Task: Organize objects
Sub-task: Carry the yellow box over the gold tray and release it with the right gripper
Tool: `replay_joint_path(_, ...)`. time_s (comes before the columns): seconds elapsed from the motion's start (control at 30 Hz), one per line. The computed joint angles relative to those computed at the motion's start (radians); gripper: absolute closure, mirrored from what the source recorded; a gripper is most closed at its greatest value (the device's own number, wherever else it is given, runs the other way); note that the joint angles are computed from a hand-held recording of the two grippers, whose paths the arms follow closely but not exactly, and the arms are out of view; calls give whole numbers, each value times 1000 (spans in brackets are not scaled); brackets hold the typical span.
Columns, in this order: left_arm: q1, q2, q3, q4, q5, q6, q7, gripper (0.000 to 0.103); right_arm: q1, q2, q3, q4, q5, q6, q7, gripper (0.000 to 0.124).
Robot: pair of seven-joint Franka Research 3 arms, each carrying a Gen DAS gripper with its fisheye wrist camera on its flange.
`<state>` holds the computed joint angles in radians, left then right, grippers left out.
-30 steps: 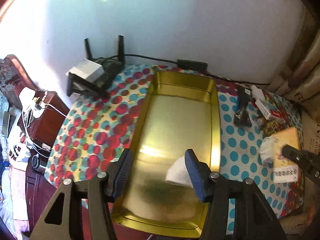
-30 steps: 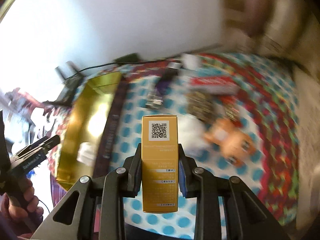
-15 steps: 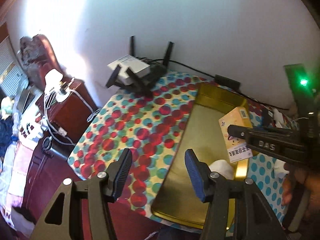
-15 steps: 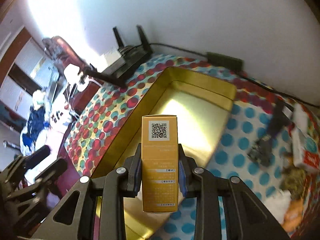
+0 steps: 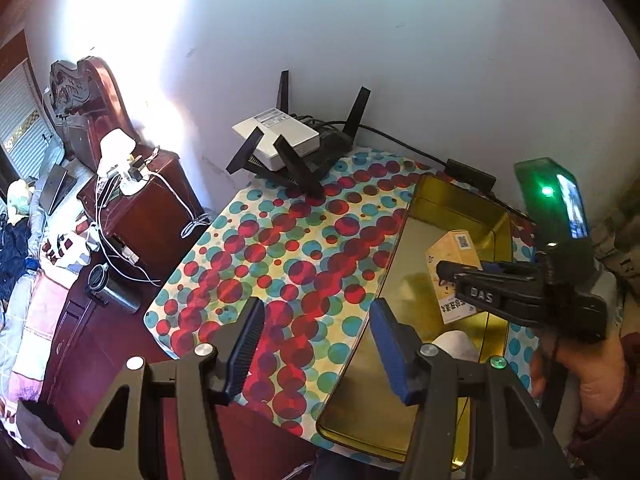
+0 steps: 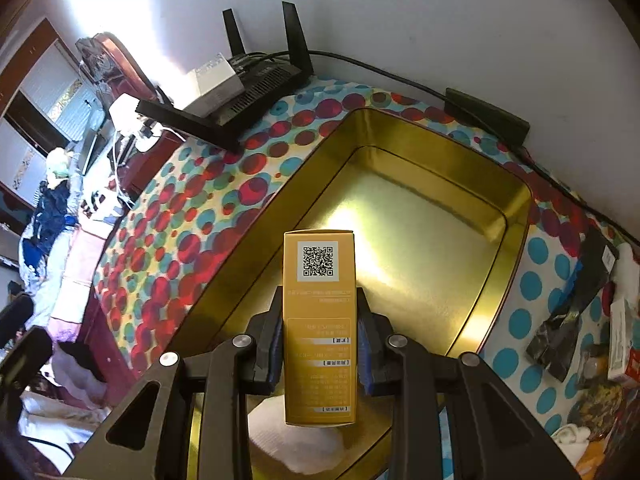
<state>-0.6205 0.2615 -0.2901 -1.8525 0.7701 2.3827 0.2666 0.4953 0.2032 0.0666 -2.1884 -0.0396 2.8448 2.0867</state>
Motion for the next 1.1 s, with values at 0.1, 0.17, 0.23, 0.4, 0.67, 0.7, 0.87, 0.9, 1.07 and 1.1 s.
replay_joint_path(0.1, -3, 7, -1, 10, -2, -3, 6, 47, 8, 20, -17, 21, -30, -15, 18, 96)
replay_joint_path(0.17, -5, 11, -1, 16, -3, -4, 10, 47, 10, 29, -24, 29, -44, -19, 28, 96)
replay_joint_path(0.23, -7, 15, 0, 20, -4, -6, 14, 47, 16, 38, -33, 38, -64, -24, 39, 96)
replay_joint_path(0.4, -12, 21, 1, 28, -13, -13, 19, 47, 18, 47, -40, 39, -83, -21, 62, 96)
replay_joint_path(0.67, -15, 31, 2, 40, -19, -8, 25, 47, 23, 38, -48, 18, -91, -1, 85, 81)
replay_joint_path(0.7, -16, 35, 2, 46, -21, -6, 29, 47, 30, 31, -55, 12, -106, 1, 101, 81)
replay_joint_path(0.87, -26, 66, 5, 85, -21, 21, 52, 47, 42, -48, -72, -57, -188, 42, 192, 61)
replay_joint_path(0.9, -29, 76, 5, 98, -23, 26, 62, 47, 54, -78, -89, -81, -259, 55, 258, 59)
replay_joint_path(1.07, -55, 143, 9, 183, -37, 54, 137, 47, 22, -248, -85, -201, -587, 75, 566, 38)
replay_joint_path(1.1, -61, 162, 8, 209, -46, 57, 164, 47, 0, -293, -69, -232, -657, 60, 637, 37)
